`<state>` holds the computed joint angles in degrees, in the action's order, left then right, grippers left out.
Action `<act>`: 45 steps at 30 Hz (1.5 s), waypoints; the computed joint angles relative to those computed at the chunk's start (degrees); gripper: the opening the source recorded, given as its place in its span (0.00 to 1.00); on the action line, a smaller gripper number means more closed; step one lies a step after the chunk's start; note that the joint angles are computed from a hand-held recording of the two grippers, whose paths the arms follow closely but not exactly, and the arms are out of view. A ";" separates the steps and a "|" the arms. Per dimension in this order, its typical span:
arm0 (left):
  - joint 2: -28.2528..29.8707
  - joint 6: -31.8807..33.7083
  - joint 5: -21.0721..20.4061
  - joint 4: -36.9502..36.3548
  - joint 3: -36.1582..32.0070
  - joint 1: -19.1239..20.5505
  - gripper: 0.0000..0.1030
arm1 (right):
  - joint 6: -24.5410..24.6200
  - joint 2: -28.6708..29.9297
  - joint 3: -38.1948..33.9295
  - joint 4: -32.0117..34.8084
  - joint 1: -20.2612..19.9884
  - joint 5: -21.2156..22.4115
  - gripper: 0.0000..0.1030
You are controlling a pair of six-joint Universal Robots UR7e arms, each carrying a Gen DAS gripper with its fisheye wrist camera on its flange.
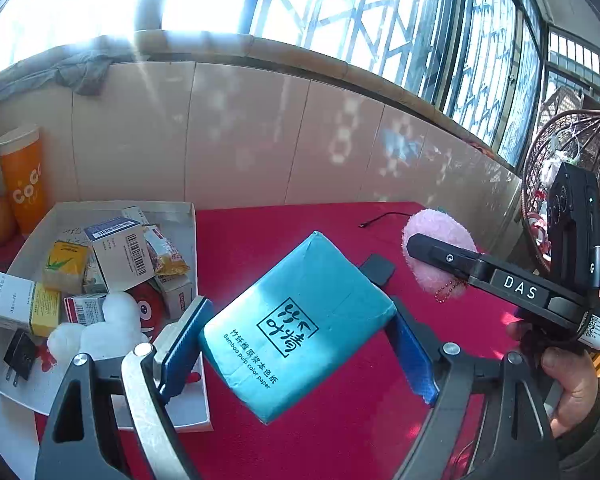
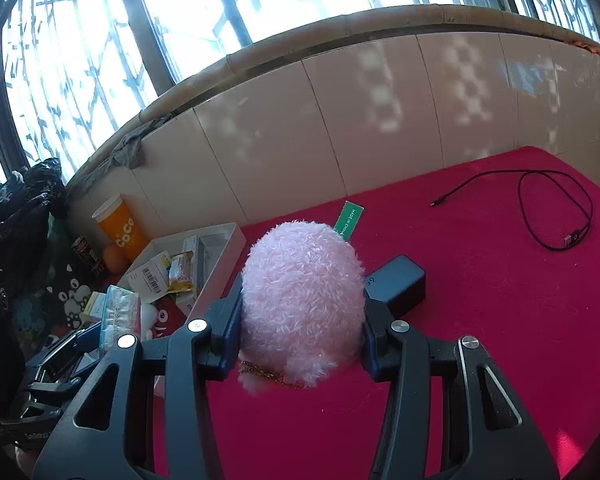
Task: Organize objects
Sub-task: 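Carry the tissue pack and plush ball into the tray and open both grippers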
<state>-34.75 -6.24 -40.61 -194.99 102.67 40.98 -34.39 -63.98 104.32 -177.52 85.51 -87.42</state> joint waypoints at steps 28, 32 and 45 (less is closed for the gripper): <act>-9.95 -4.54 10.97 -13.34 12.90 2.42 0.84 | -8.07 6.37 0.93 3.52 10.97 -2.65 0.45; -11.13 -5.37 12.29 -13.45 13.94 3.13 0.84 | -9.07 7.96 0.22 4.06 12.45 -3.22 0.45; -14.30 -2.39 12.50 -6.08 11.06 7.19 0.84 | -4.08 15.72 -11.41 12.75 17.01 -5.24 0.46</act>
<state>-49.05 -8.63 -28.11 -201.07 113.74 48.17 -38.47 -48.25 92.91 -164.78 102.52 -92.67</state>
